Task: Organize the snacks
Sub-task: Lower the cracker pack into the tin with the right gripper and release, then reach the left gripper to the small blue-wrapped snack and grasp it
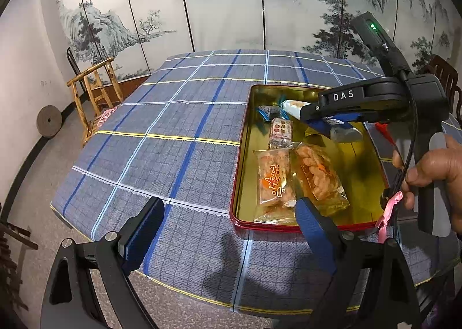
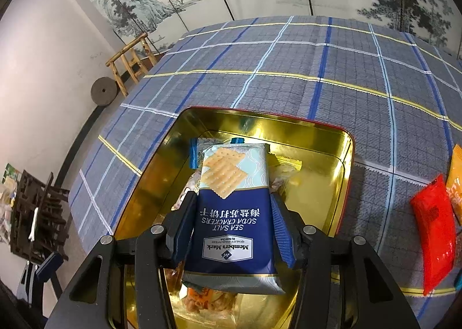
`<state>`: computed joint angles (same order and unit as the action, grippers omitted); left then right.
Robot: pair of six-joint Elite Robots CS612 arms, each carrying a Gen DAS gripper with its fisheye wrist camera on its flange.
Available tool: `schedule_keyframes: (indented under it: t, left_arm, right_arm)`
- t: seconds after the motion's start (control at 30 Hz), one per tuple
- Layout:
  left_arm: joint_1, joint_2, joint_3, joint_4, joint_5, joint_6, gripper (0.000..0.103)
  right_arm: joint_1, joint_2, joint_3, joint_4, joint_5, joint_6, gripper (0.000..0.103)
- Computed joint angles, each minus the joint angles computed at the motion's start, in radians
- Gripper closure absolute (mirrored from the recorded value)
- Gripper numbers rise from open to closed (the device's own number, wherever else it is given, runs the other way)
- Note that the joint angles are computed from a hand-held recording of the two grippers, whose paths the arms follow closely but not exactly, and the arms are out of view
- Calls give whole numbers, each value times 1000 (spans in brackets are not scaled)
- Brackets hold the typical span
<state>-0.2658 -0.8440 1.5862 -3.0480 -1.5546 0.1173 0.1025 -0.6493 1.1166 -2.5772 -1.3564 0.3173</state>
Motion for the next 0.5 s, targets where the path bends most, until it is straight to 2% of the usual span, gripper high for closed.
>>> schedule_keyframes:
  t: [0.13, 0.23, 0.33, 0.5]
  left_arm:
    - [0, 0, 0, 5, -1, -3, 13]
    - [-1, -1, -1, 16, 2, -3, 13]
    - [-1, -3, 1, 20, 3, -3, 13]
    - [-1, -8, 9, 9, 4, -2, 13]
  right_arm:
    - [0, 1, 3, -10, 10, 4, 51]
    - [-6, -2, 17, -50, 46, 24, 50]
    - [-6, -10, 30, -86, 44, 22, 44]
    - [-11, -46, 90, -163, 46, -6, 43]
